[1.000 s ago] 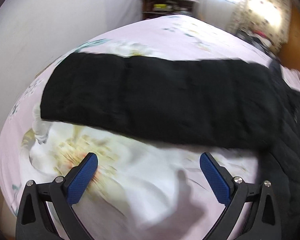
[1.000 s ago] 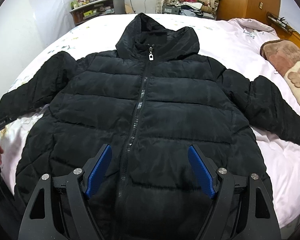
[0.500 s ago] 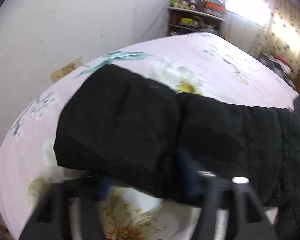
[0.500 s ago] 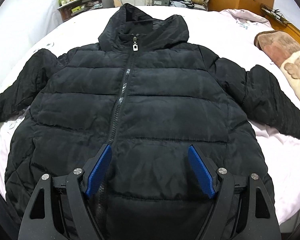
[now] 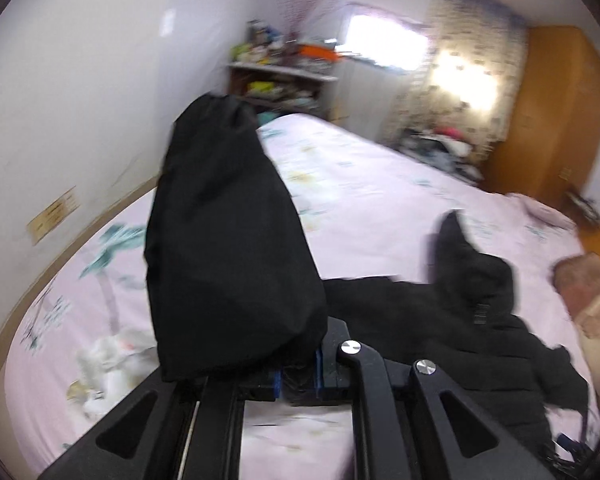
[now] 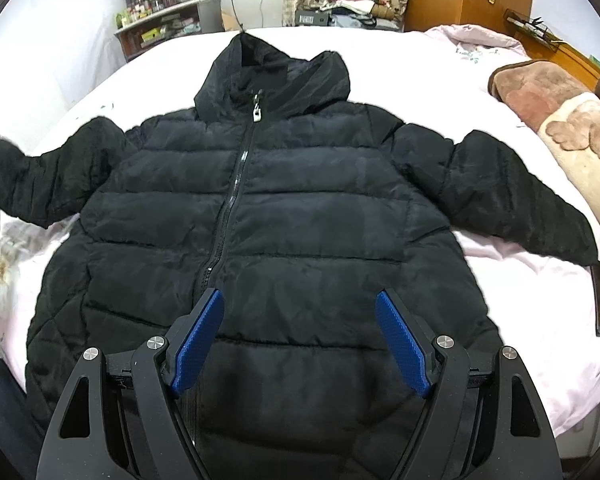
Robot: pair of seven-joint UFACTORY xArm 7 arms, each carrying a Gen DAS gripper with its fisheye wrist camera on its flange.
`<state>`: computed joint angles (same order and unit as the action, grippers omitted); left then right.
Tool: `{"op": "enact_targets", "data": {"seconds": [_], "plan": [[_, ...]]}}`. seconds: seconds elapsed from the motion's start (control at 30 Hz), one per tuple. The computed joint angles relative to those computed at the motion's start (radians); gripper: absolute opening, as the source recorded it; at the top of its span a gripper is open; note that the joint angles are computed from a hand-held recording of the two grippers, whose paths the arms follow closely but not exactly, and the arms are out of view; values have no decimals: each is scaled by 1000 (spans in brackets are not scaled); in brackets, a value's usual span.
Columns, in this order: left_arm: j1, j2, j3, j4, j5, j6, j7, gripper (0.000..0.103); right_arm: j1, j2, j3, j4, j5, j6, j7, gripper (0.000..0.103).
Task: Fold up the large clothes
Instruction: 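Fold the held sleeve across the jacket body with the left tool, release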
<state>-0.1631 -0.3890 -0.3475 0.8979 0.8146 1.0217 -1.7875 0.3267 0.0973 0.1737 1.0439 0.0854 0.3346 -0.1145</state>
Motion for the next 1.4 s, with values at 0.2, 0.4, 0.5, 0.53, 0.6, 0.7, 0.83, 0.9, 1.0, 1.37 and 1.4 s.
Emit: {"op": "enact_targets", "data": {"seconds": [0.2, 0.4, 0.5, 0.53, 0.6, 0.7, 0.83, 0.9, 1.0, 1.37, 1.4], "plan": [[-43, 235, 7, 268, 98, -86, 78, 10, -33, -46, -7, -20, 107, -25, -89, 78], [-117, 488, 70, 511, 124, -202, 147, 10, -54, -41, -22, -16, 143, -46, -123, 78], [-154, 626, 100, 636, 104, -262, 176, 9, -69, -24, -25, -6, 171, -45, -143, 78], [-160, 668, 111, 673, 92, -288, 191, 9, -75, -13, -27, 1, 176, -45, -147, 78], [-179, 772, 126, 777, 60, -319, 233, 9, -86, 2, -28, 12, 184, -42, -158, 78], [-209, 919, 143, 908, 6, -379, 276, 9, -107, 36, -30, 36, 199, -38, -164, 78], [-226, 1108, 138, 1100, -95, -423, 400, 10, -132, 69, -30, 55, 210, -29, -167, 78], [-237, 1189, 135, 1195, -149, -408, 463, 14, -139, 83, -33, 61, 199, -30, -155, 78], [-225, 1243, 115, 1238, -237, -449, 531, 41, -149, 102, -33, 71, 189, -31, -140, 78], [-395, 808, 479, 641, -102, -642, 306, 75, -149, 206, 33, 208, 205, -42, -176, 78], [-398, 762, 496, 582, -81, -577, 286, 75, -150, 236, 52, 246, 216, -41, -198, 78]]}}
